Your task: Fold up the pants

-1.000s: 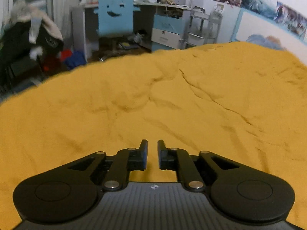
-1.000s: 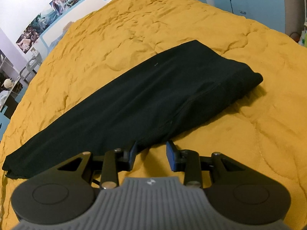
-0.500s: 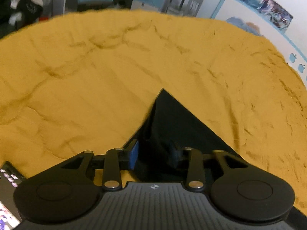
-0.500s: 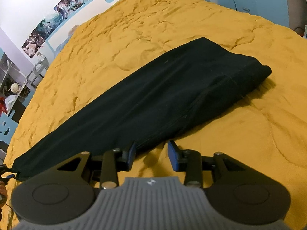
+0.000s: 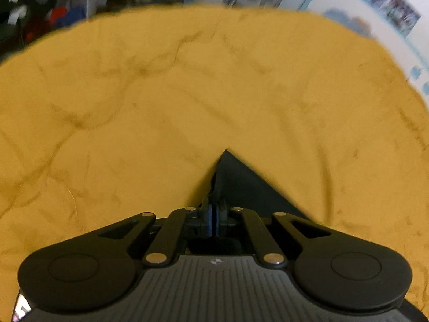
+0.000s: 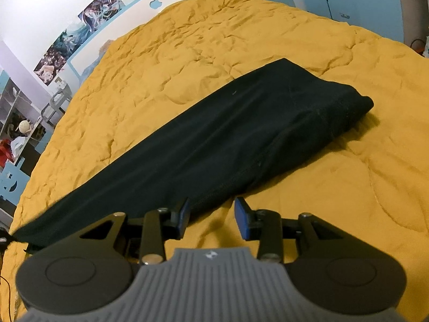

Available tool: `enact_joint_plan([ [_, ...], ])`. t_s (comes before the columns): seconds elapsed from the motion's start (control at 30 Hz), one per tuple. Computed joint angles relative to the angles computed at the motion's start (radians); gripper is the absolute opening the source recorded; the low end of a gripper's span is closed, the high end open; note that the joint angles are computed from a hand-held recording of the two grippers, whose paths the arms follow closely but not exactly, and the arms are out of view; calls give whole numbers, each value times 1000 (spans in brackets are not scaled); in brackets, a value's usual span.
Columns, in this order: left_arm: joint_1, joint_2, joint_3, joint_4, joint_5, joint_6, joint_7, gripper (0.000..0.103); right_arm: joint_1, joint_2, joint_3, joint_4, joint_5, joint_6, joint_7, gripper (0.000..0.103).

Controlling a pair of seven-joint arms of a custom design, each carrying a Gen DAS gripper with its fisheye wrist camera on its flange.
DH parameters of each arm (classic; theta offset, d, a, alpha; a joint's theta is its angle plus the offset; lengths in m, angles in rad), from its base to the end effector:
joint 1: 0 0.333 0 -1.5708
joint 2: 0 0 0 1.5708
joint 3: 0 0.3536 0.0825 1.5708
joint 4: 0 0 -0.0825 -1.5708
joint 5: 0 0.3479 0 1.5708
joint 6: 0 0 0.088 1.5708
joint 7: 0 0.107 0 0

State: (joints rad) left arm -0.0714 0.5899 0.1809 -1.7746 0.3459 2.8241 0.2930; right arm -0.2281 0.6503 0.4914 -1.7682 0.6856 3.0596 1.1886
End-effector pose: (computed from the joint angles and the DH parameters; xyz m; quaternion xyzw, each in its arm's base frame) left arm 0.6914 0.0376 0.3353 -0.9304 0.2585 -0.1910 0.1764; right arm 0.6918 0.0671 0.3394 -0.5782 0.7200 -0.0459 0.3811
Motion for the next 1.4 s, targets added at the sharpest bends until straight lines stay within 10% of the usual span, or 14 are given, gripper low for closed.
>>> enact_joint_plan([
  [0.33, -181, -9, 151, 9, 294, -280, -280, 14, -2, -16, -28, -21, 2, 10, 24, 34],
  [0.53, -185, -89, 72, -123, 453, -10, -449, 42, -8, -20, -38, -57, 6, 106, 121, 35],
  [0.9, -135, 49, -86, -126, 196, 420, -410, 61, -188, 88, 149, 7, -24, 192, 277, 48],
  [1.13, -368, 157, 165, -93, 6, 557, -445, 73, -148, 238, 135, 145, -29, 257, 472, 39],
  [1.2, -383, 191, 181, -93, -72, 610, -467, 72, -170, 259, 154, 149, -68, 255, 480, 23],
  [1.27, -412, 206, 211, -88, -121, 627, -447, 12, -203, 259, 176, 137, -108, 232, 483, 8],
  [1.4, -514, 211, 304, -133, -232, 708, -397, 7, -341, 291, 337, 87, -228, 288, 445, 6],
])
